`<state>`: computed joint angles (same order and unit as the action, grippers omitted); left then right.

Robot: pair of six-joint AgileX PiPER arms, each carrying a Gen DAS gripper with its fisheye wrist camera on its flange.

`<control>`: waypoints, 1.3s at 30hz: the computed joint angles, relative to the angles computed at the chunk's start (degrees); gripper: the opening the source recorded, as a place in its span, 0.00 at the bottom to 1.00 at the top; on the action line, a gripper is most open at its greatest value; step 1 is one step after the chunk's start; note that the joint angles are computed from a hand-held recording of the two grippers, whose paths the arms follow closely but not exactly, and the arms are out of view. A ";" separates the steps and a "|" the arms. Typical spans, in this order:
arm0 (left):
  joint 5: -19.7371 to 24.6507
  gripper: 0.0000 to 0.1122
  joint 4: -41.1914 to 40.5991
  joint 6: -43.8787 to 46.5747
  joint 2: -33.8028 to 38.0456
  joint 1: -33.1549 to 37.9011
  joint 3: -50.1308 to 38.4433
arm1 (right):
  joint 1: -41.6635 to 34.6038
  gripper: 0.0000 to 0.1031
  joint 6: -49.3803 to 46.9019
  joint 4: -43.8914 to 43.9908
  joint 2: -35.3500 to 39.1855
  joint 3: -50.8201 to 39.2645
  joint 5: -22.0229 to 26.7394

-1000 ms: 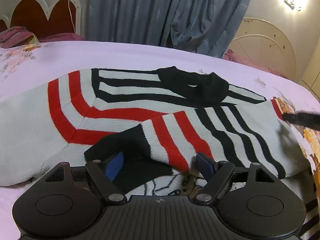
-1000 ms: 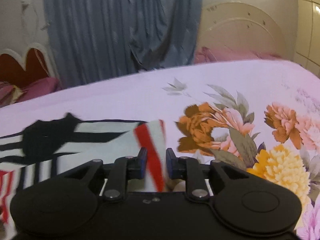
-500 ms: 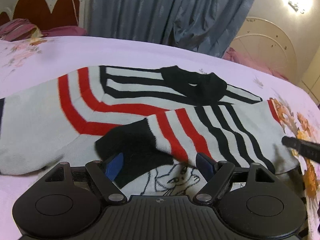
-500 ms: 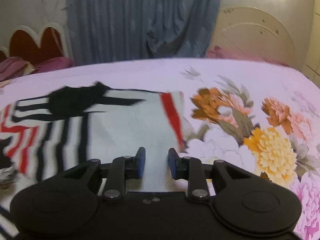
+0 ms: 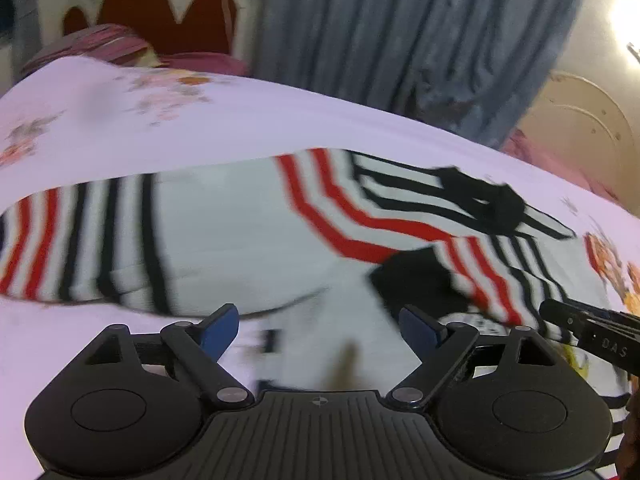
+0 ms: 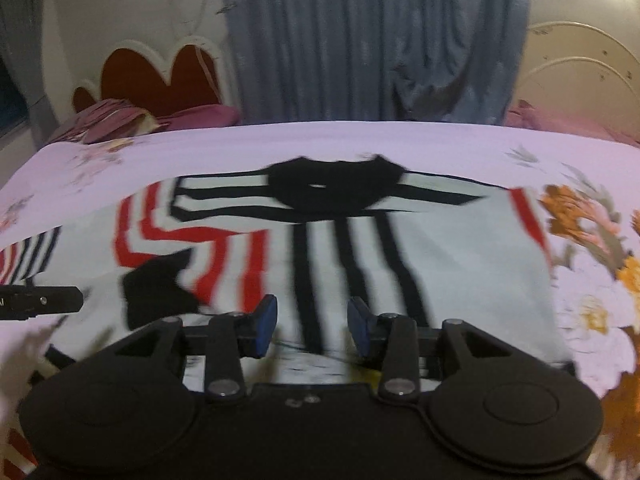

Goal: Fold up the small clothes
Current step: 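Grasp the other black cuff with the left tool, then fold the held sleeve across the body and open the left tool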

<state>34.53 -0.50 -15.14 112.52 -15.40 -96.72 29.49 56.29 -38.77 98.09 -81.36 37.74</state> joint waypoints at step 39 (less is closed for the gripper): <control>-19.29 0.05 -59.61 40.61 4.44 27.72 10.37 | 5.51 0.39 -5.89 0.45 20.88 -24.13 7.15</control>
<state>15.25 -60.11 25.46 116.96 12.32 -86.35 35.00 50.40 -38.32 118.97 -105.48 44.88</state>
